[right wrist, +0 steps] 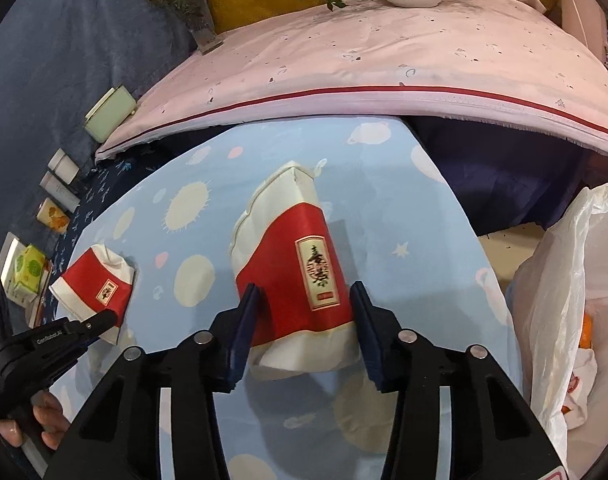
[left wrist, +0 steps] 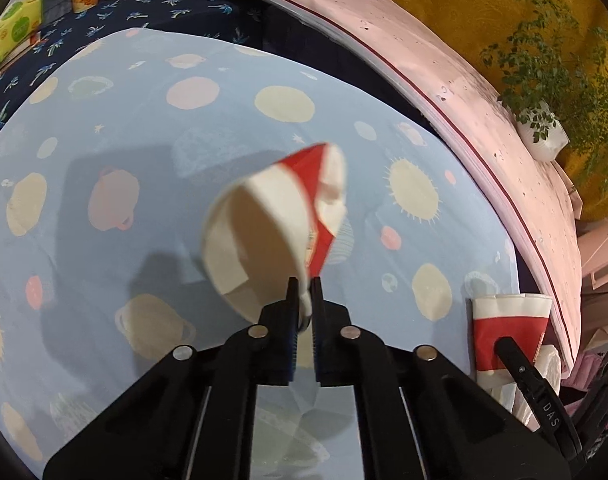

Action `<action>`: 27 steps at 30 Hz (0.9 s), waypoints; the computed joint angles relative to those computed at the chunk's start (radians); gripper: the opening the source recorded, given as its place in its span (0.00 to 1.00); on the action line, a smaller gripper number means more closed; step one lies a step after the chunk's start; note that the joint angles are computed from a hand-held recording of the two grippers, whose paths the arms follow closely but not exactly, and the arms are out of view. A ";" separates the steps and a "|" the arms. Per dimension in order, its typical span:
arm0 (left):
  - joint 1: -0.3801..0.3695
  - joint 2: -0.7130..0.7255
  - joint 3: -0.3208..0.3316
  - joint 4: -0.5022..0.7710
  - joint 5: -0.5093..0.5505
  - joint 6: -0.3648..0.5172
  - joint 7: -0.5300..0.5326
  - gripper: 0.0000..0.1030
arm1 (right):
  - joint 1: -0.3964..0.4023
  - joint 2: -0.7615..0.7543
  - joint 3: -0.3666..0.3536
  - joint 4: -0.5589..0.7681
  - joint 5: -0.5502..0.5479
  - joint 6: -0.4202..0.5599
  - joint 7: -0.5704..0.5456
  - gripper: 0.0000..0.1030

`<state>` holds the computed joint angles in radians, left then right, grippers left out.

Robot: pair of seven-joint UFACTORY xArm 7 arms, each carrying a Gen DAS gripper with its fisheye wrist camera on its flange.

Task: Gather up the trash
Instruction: 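Grasp a red-and-white paper cup with the left tool while the right tool grasps the tall red container, then carry both cups over the white bin and open both tools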

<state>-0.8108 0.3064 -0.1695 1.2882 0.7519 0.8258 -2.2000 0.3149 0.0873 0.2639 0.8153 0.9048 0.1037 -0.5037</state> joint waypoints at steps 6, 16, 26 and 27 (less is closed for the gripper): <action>-0.029 0.000 -0.010 0.036 0.023 0.038 0.001 0.03 | 0.038 -0.070 0.001 -0.040 0.110 0.016 -0.099 0.27; -0.110 0.045 -0.023 0.197 0.072 0.136 0.046 0.03 | 0.174 -0.256 -0.100 -0.154 0.178 0.008 -0.165 0.26; -0.236 0.181 0.020 0.480 0.096 0.222 0.181 0.03 | 0.217 -0.522 -0.208 -0.297 0.036 -0.009 -0.044 0.26; -0.249 0.195 0.028 0.507 0.096 0.226 0.195 0.03 | 0.215 -0.544 -0.217 -0.308 0.018 -0.007 -0.030 0.26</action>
